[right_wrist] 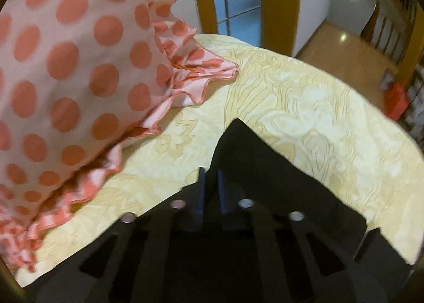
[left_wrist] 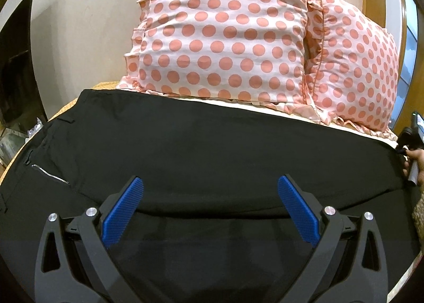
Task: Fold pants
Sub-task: 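Lift the held pants end with the right gripper and carry it over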
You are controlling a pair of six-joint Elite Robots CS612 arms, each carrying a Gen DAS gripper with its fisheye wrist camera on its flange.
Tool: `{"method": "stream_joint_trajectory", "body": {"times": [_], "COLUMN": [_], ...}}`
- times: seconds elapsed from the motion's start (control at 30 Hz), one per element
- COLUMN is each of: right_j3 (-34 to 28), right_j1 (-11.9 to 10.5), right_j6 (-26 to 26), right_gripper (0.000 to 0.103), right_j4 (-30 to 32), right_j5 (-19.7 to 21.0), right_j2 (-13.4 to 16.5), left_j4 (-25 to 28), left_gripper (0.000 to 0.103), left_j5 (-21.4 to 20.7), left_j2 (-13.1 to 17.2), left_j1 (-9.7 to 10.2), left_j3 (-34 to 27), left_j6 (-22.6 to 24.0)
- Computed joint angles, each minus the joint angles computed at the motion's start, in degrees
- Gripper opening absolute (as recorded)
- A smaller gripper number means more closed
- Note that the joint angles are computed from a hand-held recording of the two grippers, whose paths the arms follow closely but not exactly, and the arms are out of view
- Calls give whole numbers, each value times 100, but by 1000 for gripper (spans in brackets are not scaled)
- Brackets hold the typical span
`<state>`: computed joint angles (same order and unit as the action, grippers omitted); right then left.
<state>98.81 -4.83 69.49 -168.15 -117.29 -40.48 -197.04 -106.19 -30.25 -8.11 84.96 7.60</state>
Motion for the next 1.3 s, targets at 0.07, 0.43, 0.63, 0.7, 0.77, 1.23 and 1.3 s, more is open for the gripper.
{"method": "stream_joint_trajectory", "body": {"times": [0.07,0.43,0.63,0.7,0.77,1.23,1.3], "right_j3": [195,1490,1979,2096,2174,2428,2409], "right_j1": [61,936,1481,1498,1427,1042,1013], "right_j6": [-67,-663,77,285,323,1410,1435], "right_gripper": [7,6,6,6,6,17,19], "right_j4": [-465,-3305,-3617,-3720,-4018,-5667,-5681], "right_j5": [-74,-936,-1225,-1099,-808,461,493], "right_j2": [-64,-341,-244,-192,-125,301,308], "left_j4": [-86,-422,-615,-650,-637,-704,-698], "left_gripper": [101,101,101,101,101,101,101], "left_j5": [42,46,44,47,49,181,251], "left_j2": [-7,-132,-196,-215,-231,-285,-285], "left_j1": [1,52,69,61,53,33,27], "left_j3": [33,308,462,497,516,616,614], "left_j6": [-2,21,62,82,111,203,228]}}
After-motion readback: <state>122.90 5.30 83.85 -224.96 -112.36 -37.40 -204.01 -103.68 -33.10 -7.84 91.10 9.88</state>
